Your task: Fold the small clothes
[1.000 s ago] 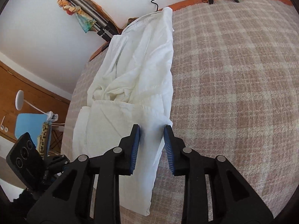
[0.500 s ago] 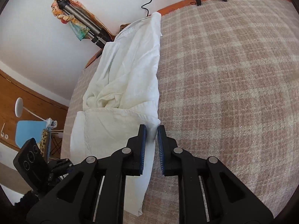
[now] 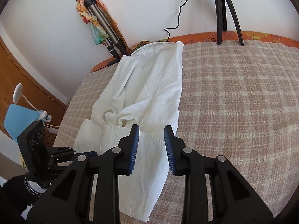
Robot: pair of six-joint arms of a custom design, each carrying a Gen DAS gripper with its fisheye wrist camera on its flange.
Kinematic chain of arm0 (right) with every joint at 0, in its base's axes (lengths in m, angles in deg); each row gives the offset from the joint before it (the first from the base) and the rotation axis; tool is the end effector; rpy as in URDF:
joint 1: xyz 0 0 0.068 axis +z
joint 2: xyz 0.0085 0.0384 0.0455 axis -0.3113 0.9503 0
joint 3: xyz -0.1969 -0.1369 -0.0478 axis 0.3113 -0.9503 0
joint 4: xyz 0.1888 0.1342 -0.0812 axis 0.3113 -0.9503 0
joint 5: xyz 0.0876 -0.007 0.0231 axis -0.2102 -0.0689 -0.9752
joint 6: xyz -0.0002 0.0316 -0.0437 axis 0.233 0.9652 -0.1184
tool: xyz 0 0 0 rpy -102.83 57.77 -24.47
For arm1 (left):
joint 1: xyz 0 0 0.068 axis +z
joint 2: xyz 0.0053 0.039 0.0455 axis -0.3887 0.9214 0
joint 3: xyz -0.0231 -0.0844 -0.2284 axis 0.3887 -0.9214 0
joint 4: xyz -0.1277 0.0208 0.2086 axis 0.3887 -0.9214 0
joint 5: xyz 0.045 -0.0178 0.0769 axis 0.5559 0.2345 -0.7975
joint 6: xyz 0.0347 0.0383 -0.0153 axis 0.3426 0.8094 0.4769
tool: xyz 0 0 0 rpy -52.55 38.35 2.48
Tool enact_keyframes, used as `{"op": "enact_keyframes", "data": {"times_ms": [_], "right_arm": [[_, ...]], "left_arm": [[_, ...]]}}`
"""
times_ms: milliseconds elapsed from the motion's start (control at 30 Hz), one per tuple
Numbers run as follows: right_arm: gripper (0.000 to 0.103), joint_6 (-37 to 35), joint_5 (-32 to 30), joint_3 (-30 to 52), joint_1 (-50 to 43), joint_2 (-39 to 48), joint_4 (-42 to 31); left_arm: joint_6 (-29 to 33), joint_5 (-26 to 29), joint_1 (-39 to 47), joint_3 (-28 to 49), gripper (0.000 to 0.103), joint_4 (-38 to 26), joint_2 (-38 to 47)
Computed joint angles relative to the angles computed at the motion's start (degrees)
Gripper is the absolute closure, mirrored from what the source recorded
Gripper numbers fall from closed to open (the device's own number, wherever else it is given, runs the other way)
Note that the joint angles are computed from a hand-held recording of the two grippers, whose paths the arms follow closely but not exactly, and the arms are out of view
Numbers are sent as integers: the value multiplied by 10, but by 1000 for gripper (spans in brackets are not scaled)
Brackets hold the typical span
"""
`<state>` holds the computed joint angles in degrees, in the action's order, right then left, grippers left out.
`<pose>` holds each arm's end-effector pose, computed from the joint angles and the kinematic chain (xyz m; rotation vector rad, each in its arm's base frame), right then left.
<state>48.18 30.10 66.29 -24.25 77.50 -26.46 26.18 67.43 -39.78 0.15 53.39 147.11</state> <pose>0.1927 -0.0042 0.1234 0.0375 2.4002 0.5835 0.1910 -0.0765 0.1321 0.6948 2.4249 -0.7348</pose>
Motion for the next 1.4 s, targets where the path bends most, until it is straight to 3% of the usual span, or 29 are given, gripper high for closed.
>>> {"op": "enact_keyframes", "data": {"times_ms": [67, 100, 133, 200, 400, 633, 667, 700, 733, 800, 900, 1000, 1133, 1233, 1267, 1400], "right_arm": [[71, -6, -20, 37, -29, 57, 12], [68, -9, -32, 60, -41, 90, 14], [66, -10, -38, 86, -47, 125, 17], [64, -17, -40, 143, -44, 192, 13], [63, -17, -32, 301, -16, 368, 9], [64, 3, -23, 444, -7, 513, 9], [72, 8, -31, 454, -8, 525, 11], [99, 10, -51, 467, -12, 539, 6], [100, 7, -51, 477, -12, 545, -4], [101, -1, 8, 473, -5, 538, 2], [102, -7, 43, 484, -9, 548, -10], [102, -16, 111, 448, 0, 502, 20], [101, -41, 57, 419, -3, 450, 42], [101, -67, -11, 464, 3, 476, -10], [101, -76, -19, 481, 8, 490, -26], [100, -85, 60, 528, 43, 546, -37]], "left_arm": [[2, 33, 37, 33, 91, -20, 2], [3, 37, 53, 53, 85, -19, 15], [6, 30, 66, 75, 65, -11, 38], [-6, 6, 87, 110, 51, 26, 91], [-7, -31, 118, 281, 51, 37, 300], [-38, 24, 129, 468, 55, -4, 483], [-41, 30, 130, 481, 55, -6, 498], [-43, 34, 130, 490, 61, -4, 511], [-42, 26, 126, 498, 74, -4, 520], [-41, -18, 117, 477, 81, 30, 516], [-27, -34, 115, 471, 81, 48, 515], [-39, -51, 119, 452, 81, 70, 495], [-51, 19, 134, 408, 80, 130, 458], [-26, 49, 118, 435, 80, 98, 468], [-22, 38, 107, 446, 81, 92, 474], [-1, -49, 75, 506, 81, 59, 521]]}}
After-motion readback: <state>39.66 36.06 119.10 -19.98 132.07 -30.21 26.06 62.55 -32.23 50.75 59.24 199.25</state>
